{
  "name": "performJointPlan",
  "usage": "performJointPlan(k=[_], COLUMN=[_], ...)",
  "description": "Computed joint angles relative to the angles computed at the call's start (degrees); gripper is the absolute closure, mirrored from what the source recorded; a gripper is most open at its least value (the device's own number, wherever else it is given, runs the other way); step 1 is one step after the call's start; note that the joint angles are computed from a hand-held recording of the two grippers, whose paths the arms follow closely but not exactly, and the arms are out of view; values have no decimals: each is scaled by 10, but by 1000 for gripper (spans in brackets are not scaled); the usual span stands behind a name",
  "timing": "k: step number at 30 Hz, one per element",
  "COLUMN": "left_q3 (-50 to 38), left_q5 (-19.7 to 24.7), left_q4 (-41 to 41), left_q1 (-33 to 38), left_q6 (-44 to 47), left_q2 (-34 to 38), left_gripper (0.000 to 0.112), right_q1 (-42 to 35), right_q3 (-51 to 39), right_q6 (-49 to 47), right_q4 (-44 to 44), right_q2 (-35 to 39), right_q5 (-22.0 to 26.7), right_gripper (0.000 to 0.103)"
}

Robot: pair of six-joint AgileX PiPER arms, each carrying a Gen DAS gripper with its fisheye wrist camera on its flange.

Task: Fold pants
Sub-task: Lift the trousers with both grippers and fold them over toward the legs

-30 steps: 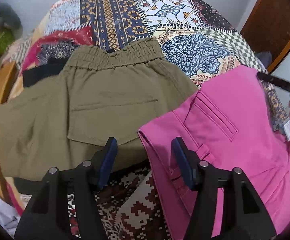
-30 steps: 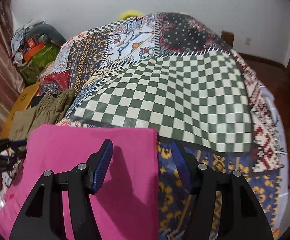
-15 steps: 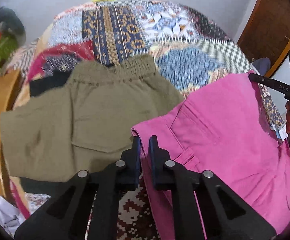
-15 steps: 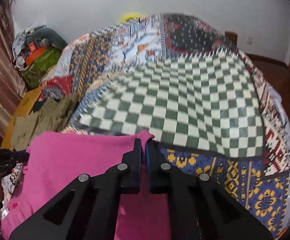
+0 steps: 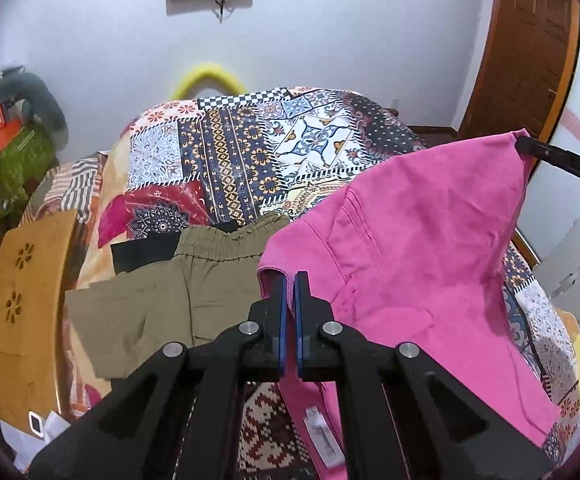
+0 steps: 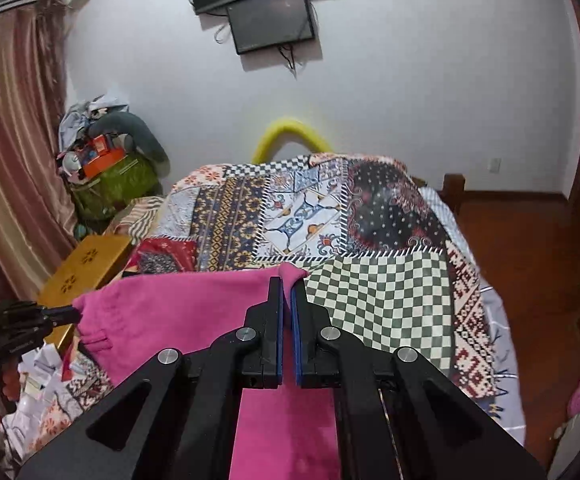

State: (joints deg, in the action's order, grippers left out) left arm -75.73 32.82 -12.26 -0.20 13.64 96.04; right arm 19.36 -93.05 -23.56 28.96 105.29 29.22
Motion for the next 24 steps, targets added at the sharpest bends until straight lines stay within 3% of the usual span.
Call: performJointPlan(k=[7, 15, 24], left_q3=[105, 233, 374], left_q5=[-20, -28, -18], left_q4=[3, -57, -120], left_q1=[-10, 9, 10], left_q6=[3, 44, 102], left_q2=[-86, -186, -270], left_gripper=[110, 110, 110], right_q1=[13, 7, 25], right_q3=[151, 331, 489], right_q6=[-33, -129, -95], right_q4=[24, 153, 85], right_q2=[-109, -229, -320], right_q5=[-42, -79, -95], right_gripper=[100, 100, 100])
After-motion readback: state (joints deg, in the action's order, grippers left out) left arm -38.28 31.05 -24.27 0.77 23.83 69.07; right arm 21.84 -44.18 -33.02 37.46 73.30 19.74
